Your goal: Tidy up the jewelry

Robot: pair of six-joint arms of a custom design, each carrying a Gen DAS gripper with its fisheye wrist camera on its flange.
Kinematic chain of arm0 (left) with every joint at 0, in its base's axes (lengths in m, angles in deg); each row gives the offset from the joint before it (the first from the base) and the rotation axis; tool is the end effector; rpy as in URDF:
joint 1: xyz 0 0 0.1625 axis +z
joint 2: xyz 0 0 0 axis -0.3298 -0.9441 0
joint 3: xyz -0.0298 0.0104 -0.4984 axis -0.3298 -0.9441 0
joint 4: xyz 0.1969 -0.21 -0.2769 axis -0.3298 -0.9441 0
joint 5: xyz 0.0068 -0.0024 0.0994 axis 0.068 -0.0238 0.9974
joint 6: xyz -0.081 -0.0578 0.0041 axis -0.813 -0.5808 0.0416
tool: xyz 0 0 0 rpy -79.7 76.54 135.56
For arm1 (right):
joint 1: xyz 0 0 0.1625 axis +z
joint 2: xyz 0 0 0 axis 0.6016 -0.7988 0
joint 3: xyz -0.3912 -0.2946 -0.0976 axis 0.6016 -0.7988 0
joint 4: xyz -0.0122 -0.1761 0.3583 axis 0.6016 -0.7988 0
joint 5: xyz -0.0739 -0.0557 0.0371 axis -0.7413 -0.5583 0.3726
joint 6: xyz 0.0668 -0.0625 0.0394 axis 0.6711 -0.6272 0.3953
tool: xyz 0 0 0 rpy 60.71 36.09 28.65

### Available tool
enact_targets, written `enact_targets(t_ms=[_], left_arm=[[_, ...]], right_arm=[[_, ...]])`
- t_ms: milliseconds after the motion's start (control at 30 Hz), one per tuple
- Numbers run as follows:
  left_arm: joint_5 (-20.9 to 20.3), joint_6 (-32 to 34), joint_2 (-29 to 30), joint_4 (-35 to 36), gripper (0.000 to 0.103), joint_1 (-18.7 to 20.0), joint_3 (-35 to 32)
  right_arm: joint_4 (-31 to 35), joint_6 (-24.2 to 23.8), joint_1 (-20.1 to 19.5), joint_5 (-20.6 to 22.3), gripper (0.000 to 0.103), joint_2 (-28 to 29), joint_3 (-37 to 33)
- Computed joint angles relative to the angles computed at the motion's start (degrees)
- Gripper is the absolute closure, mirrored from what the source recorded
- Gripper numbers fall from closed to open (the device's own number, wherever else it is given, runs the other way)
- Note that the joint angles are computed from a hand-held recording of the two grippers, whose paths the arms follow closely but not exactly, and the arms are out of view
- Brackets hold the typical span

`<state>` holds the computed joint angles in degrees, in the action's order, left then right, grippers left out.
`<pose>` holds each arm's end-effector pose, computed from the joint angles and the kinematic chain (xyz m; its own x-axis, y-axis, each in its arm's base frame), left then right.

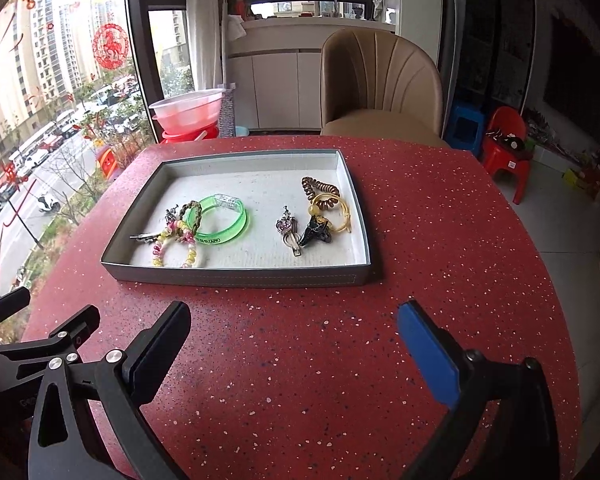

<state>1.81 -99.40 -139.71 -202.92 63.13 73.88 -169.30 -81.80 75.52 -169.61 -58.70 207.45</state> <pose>-0.2455 -0.5362 0.1671 -0.6269 0.1193 -0.7699 0.5435 0.7750 -0.3225 0.2541 -0.4766 0.1884 -0.7028 0.1892 0.6857 -0.3809 0.7141 -0.5874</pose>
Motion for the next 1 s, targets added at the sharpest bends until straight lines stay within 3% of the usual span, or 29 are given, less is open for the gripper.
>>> enact_targets(t_ms=[1000], left_arm=[[-0.70, -0.60, -0.12, 1.94, 0.000, -0.03, -0.12]], right_arm=[[0.26, 0.63, -0.01, 0.06, 0.000, -0.09, 0.21]])
